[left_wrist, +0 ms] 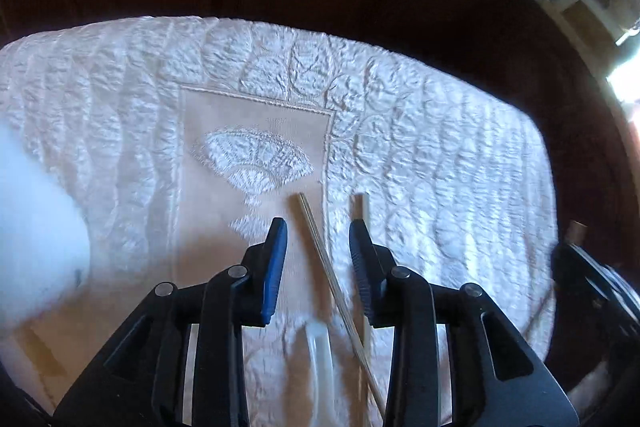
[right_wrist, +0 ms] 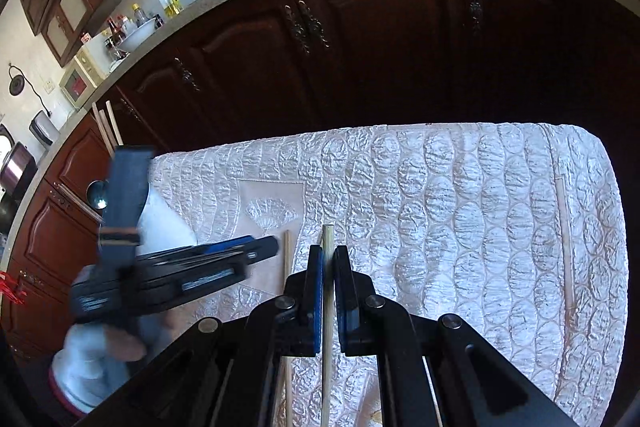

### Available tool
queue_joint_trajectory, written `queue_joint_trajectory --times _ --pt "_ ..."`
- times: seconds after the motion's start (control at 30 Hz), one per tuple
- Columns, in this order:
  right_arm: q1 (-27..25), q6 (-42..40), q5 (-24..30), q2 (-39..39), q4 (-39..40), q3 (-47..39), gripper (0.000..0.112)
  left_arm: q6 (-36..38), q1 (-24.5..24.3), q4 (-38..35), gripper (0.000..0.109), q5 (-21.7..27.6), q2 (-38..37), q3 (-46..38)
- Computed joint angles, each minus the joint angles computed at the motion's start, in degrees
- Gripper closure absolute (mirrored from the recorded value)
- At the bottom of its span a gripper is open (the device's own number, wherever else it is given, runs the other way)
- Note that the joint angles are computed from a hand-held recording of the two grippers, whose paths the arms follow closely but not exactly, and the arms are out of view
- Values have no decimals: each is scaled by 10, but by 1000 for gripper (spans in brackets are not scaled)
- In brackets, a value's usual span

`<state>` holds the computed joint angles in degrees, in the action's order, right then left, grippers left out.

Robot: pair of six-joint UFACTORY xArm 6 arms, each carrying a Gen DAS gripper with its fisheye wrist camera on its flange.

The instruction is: Organize utensils

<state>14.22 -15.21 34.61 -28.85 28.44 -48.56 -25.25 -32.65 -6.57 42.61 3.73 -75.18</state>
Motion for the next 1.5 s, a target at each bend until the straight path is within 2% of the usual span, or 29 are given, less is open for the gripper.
queue_joint_trajectory --times 0.13,0.23,0.27,0.47,0.6,0.83,1.2,1.5 --pt "-7 -12 3 -2 13 2 107 -13 -3 19 78 13 36 -24" --pt "-10 -17 5 -4 17 3 107 -7 -4 22 100 5 43 -23" --pt "-10 -18 4 -5 17 4 107 2 -3 17 101 -3 39 -15" --pt "-4 -18 -3 -29 19 9 107 45 6 -36 102 -52 -47 60" --pt "6 -6 -3 -50 2 9 107 63 8 -37 102 -71 -115 95" --pt "38 36 -6 -78 -50 3 107 60 5 -3 102 -57 -195 121" --pt "88 81 -7 -95 -116 -21 107 47 8 26 104 -47 -265 138" --pt "132 111 -16 -77 -154 -50 108 61 43 19 104 -34 -321 153"
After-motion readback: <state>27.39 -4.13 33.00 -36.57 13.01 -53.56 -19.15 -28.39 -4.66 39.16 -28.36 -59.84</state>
